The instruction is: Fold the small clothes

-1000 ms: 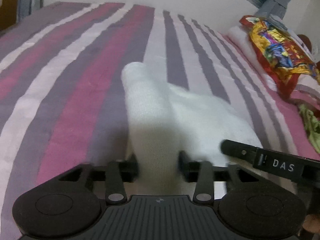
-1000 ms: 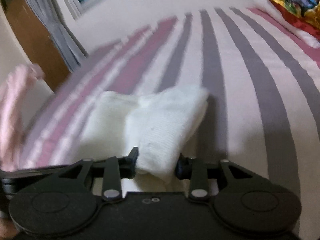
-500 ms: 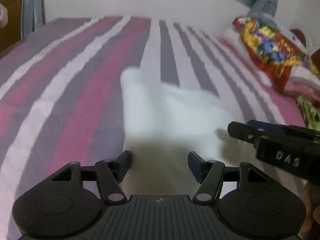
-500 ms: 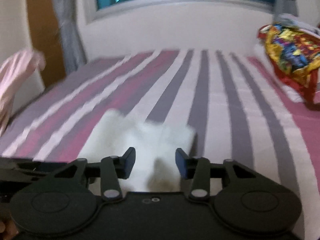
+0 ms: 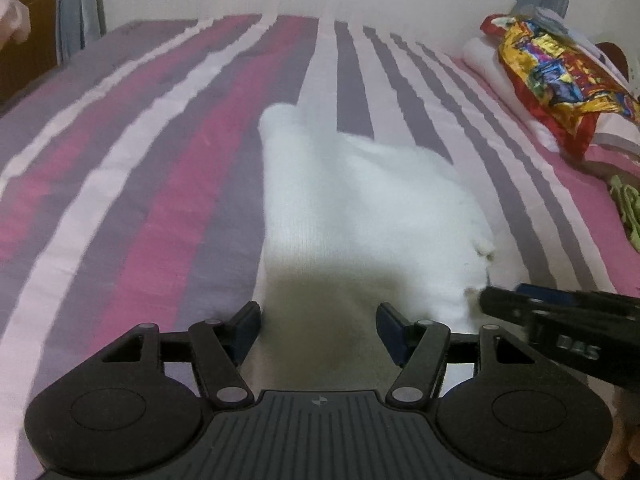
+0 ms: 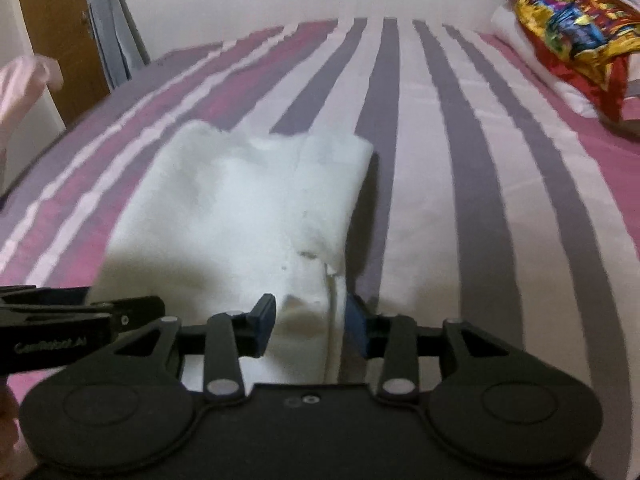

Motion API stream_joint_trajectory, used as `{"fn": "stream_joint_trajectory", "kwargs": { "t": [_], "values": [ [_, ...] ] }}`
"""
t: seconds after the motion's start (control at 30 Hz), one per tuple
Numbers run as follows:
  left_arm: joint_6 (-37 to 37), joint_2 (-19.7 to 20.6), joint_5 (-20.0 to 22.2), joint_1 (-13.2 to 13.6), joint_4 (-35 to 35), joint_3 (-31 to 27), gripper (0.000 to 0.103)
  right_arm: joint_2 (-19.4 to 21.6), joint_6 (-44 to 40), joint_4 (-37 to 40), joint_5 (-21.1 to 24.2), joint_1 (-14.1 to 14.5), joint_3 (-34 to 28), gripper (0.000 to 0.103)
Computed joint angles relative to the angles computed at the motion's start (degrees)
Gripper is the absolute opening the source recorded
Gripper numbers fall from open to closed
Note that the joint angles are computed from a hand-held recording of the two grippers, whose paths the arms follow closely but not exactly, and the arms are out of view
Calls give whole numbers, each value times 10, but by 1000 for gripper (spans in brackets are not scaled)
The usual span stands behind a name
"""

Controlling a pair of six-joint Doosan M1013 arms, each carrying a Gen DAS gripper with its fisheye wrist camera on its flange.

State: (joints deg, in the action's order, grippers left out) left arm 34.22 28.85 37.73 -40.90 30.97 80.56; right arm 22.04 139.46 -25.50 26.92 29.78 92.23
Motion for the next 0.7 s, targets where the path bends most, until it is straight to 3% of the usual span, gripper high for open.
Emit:
{"fn": "stream_joint_trajectory", "kwargs": {
  "t": [0.03,0.13,0.23,0.33,0.47,0.6,0.7],
  "values": [
    [-4,-6,2,-3,7,3,65,-9,14,-9,-10,0,10,41],
    [-32,-22,18,-16,49,11,85,-36,56,-34,-25,3,36,51],
    [-56,-45,13,-31,94,28,89,-61,97,-65,-32,9,56,57],
    [-71,-64,32,-48,116,35,103,-86,131,-90,-28,18,75,66],
    [-89,-90,58,-71,136,48,103,-123,158,-114,-32,31,103,72],
    [-99,-111,109,-90,115,50,103,-159,202,-164,-10,52,124,84],
    [-144,-125,162,-114,149,58,103,-185,226,-188,6,70,137,92]
  ]
}}
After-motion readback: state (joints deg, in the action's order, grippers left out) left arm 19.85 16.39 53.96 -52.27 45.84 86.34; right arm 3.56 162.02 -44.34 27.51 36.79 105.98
